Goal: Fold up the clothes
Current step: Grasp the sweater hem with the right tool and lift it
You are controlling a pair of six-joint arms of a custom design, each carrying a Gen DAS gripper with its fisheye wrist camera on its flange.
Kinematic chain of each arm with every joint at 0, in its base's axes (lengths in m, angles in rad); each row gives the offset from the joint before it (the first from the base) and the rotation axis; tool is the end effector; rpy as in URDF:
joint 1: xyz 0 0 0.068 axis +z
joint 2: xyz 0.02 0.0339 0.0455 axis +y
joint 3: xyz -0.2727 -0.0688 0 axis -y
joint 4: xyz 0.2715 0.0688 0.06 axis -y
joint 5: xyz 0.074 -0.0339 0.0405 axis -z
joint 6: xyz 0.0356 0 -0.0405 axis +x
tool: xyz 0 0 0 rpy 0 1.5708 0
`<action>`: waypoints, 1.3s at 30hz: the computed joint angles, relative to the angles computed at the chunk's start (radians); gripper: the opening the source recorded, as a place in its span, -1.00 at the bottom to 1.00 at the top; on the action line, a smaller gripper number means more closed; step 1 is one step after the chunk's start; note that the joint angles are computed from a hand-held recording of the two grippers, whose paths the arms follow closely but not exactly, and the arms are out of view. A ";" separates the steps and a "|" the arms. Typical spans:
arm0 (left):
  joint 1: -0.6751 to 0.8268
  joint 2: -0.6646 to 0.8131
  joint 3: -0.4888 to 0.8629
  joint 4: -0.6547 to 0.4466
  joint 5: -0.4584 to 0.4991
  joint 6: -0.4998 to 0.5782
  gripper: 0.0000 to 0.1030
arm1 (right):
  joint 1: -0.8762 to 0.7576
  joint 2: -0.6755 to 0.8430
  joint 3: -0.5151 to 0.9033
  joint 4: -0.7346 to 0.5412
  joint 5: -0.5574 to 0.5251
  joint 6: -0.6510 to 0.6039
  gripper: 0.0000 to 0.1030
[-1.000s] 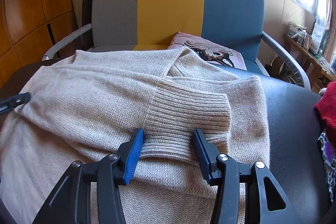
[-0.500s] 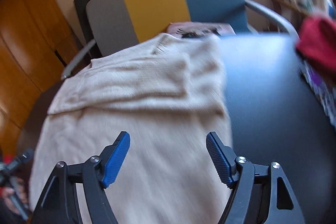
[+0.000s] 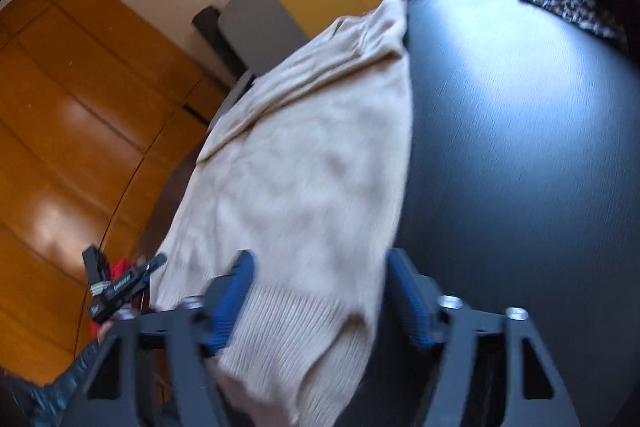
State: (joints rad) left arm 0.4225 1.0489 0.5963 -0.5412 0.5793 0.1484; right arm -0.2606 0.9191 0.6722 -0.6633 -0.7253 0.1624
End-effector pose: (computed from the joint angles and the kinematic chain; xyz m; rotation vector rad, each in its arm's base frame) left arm 0.2005 0.0688 0.1981 -0.1172 2.3993 -0.4843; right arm 0.1938 -0.0272 0.2427 0.1924 2.3370 0.8421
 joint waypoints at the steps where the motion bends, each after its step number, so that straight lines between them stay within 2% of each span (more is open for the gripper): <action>1: 0.001 -0.021 -0.009 -0.015 0.003 0.009 -0.20 | 0.022 -0.034 -0.024 0.004 0.020 0.016 -0.16; 2: 0.000 -0.041 -0.017 -0.029 0.004 0.012 -0.27 | 0.037 -0.057 -0.042 0.013 0.034 0.037 -0.35; 4: 0.005 -0.080 -0.033 -0.063 0.001 0.026 -0.69 | 0.046 -0.084 -0.066 0.025 0.049 0.073 -0.54; 8: 0.117 -0.107 -0.043 -0.182 0.105 0.130 -0.74 | -0.008 -0.105 -0.070 -0.034 -0.018 0.006 -0.57; 12: 0.148 -0.075 -0.034 -0.201 0.151 0.142 -0.75 | 0.025 -0.128 -0.099 0.011 -0.018 0.019 -0.54; 15: 0.100 -0.025 0.003 -0.173 0.124 0.114 -0.66 | 0.070 -0.125 -0.101 0.046 0.020 0.036 -0.53; 17: 0.056 -0.016 0.016 -0.145 0.083 0.101 -0.61 | 0.114 -0.122 -0.094 0.056 0.070 0.033 -0.44; 21: -0.023 -0.039 0.013 -0.109 -0.013 0.061 -0.62 | 0.192 -0.109 -0.075 0.065 0.162 0.021 -0.37; 23: -0.031 -0.066 0.003 -0.127 -0.026 0.070 -0.66 | 0.197 -0.095 -0.056 0.039 0.169 0.012 -0.36; 25: -0.003 -0.078 -0.001 -0.168 0.008 0.108 -0.85 | 0.215 -0.096 -0.039 0.009 0.201 0.005 -0.40; 27: 0.037 -0.094 -0.008 -0.212 0.043 0.149 -0.87 | 0.253 -0.105 -0.025 -0.022 0.264 0.000 -0.60; 28: 0.057 -0.102 -0.010 -0.236 0.058 0.173 -0.88 | 0.262 -0.113 -0.023 -0.038 0.275 -0.003 -0.76; 30: 0.094 -0.121 -0.012 -0.296 0.083 0.231 -0.89 | 0.263 -0.133 -0.026 -0.065 0.271 -0.005 -0.84; 35: 0.217 -0.068 0.025 -0.501 0.161 0.425 -0.89 | 0.173 -0.192 -0.039 -0.176 0.129 -0.039 -0.87; 39: 0.378 0.107 0.099 -0.738 0.204 0.692 -0.89 | 0.087 -0.216 -0.049 -0.301 0.000 -0.102 -0.88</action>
